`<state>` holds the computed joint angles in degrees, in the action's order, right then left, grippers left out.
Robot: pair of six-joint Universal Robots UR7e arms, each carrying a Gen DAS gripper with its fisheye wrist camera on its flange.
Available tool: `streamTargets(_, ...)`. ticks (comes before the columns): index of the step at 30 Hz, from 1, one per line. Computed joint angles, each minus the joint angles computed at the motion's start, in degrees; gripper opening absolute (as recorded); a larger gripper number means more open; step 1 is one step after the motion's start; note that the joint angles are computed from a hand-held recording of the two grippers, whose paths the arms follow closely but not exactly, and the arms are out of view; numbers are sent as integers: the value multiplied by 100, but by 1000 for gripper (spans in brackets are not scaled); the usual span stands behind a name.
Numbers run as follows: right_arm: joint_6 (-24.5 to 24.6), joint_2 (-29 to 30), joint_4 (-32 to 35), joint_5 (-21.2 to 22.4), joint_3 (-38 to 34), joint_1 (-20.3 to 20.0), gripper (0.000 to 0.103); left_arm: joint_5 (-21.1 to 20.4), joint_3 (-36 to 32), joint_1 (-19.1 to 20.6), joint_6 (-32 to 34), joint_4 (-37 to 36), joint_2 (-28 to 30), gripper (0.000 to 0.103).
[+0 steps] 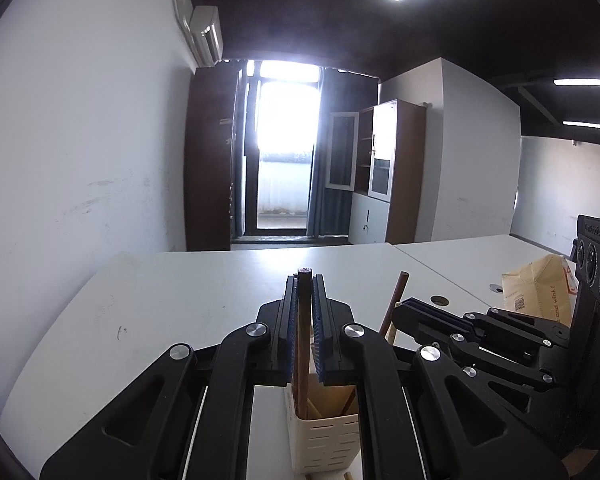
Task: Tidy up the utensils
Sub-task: 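Lower the chopsticks into the holder slots and open both tools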
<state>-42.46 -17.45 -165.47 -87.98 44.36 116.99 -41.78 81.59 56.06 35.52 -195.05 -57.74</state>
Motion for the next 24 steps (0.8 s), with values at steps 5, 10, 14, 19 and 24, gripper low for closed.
streamTargets(5, 12, -69, -157, -75, 184, -1, 6, 51, 23, 15, -140, 152, -43, 7)
streamTargets(10, 130, -84, -113, -71, 139, -19, 8, 59, 100, 22, -266, 160, -123, 10)
streamTargets(14, 185, -101, -118, -103, 141, -26, 20, 44, 211, -16, -172, -8, -195, 14)
streamTargets(19, 191, -62, -100, -130, 55, -21, 20, 125, 295, -36, -195, -22, -245, 16)
streamTargets(24, 186, -117, -267, -233, 212, -3, 27, 298, 381, -65, -257, 62, -304, 25)
